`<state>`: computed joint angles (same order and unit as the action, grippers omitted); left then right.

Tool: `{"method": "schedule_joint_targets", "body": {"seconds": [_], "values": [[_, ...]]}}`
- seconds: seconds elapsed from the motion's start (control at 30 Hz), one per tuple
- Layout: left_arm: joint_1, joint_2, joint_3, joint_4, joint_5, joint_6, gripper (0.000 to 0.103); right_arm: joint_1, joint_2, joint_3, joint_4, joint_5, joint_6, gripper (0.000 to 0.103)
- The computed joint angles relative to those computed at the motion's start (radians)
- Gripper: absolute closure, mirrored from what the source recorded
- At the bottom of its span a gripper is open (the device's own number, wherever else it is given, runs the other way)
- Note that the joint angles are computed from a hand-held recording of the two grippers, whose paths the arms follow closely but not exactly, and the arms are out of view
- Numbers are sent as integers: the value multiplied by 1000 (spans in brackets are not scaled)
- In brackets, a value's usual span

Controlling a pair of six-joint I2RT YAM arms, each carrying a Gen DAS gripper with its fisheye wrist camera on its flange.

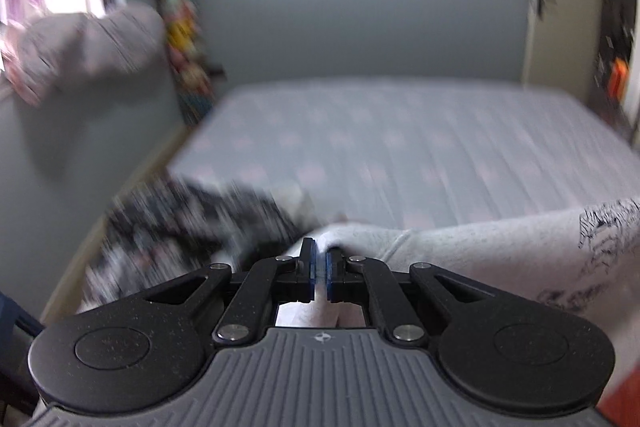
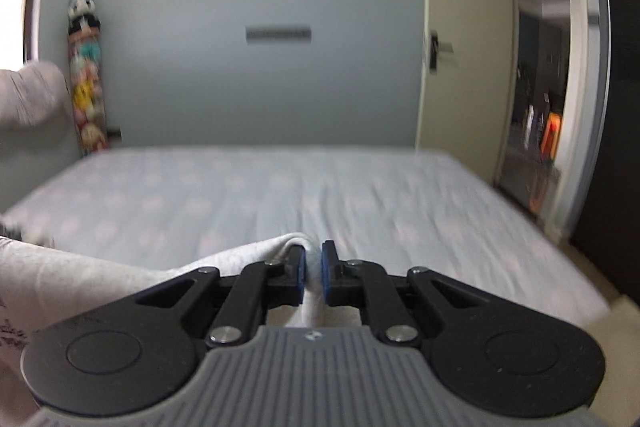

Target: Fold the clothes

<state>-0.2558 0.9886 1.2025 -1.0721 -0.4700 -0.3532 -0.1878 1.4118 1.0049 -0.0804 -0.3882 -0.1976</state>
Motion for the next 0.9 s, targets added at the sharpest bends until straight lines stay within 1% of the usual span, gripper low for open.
{"method": "schedule_joint_targets", "body": {"seconds": [0.1,0.17,0.27,0.33,0.4,0.47,0.5,0.57,0.63,0.7,0.73,0.77,0.83,0.9], "values": [[-56,6,-56,-87,16,-33,100,-94,-25,-85,-54,-66,-60,93],[-59,5,-91,-130,61,-34,100,-143,-27,-108,-117,-99,-120,93],[-100,-18,-149,-197,120,-73,99,-188,11,-89,-224,-121,-229,93],[-151,-16,-146,-241,138,-93,98,-210,34,-75,-292,-128,-299,92],[-205,-13,-140,-282,155,-114,95,-220,34,-69,-354,-130,-349,89],[-261,-8,-134,-320,175,-136,91,-221,48,-30,-425,-132,-390,84],[-275,-4,-124,-336,182,-122,91,-223,39,-25,-458,-135,-413,81],[-297,4,-96,-362,173,-96,83,-221,31,-7,-496,-139,-448,72],[-283,7,-77,-358,165,-60,78,-243,10,-2,-536,-169,-491,67],[-258,2,-53,-349,163,-33,75,-239,-4,17,-569,-194,-507,66],[-240,0,-42,-340,161,-14,72,-237,-10,27,-585,-205,-514,64],[-218,4,-36,-320,145,14,67,-232,-23,27,-585,-216,-510,59],[-171,20,-27,-274,107,74,57,-209,-37,31,-581,-228,-485,55],[-111,39,-21,-221,82,145,56,-174,-23,39,-573,-232,-454,55]]}}
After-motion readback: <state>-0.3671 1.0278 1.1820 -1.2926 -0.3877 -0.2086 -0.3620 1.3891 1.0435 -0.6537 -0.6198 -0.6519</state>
